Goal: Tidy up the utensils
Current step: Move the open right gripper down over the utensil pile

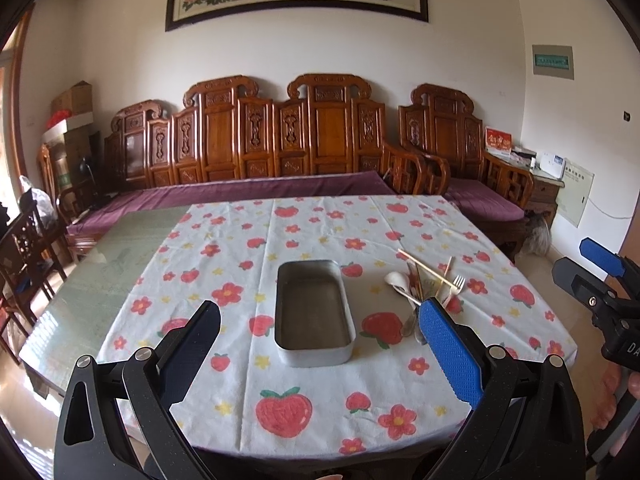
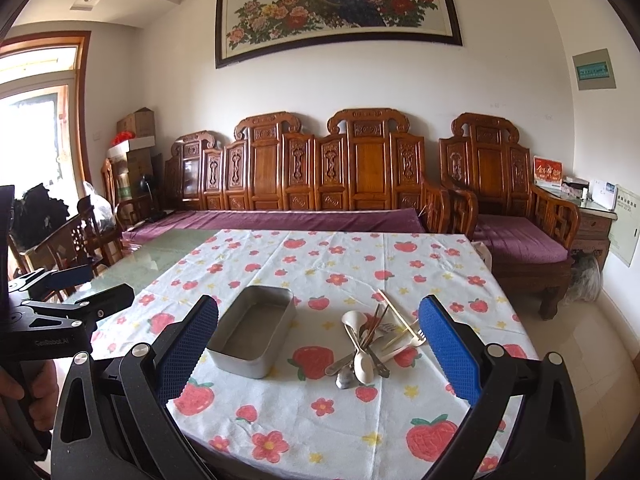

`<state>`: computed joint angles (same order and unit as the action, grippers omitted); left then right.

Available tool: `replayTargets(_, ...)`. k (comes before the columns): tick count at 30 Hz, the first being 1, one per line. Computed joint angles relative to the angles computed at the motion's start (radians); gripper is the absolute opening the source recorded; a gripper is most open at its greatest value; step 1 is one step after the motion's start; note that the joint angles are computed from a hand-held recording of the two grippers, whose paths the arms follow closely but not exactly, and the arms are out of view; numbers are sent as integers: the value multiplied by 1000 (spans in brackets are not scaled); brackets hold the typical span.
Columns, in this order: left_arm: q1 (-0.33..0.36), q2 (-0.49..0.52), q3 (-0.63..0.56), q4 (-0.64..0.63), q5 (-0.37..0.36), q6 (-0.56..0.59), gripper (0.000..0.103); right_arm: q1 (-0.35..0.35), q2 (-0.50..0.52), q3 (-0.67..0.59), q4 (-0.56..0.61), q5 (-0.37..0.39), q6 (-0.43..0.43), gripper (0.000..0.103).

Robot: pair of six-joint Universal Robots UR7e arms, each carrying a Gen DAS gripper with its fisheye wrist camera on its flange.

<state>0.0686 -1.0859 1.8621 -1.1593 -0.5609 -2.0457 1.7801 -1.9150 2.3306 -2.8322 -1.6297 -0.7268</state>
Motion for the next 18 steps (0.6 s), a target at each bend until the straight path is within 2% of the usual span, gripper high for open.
replayTargets(4, 43, -21, 63, -149, 12, 101, 97, -45, 59, -8, -40, -2, -27, 98)
replayTargets(15, 174, 2, 153, -533, 32, 412, 97, -166, 305, -103, -48, -73, -86, 61)
replayTargets(18, 203, 19, 167, -620, 26, 474, 97, -192, 375, -119, -68, -99, -100, 58)
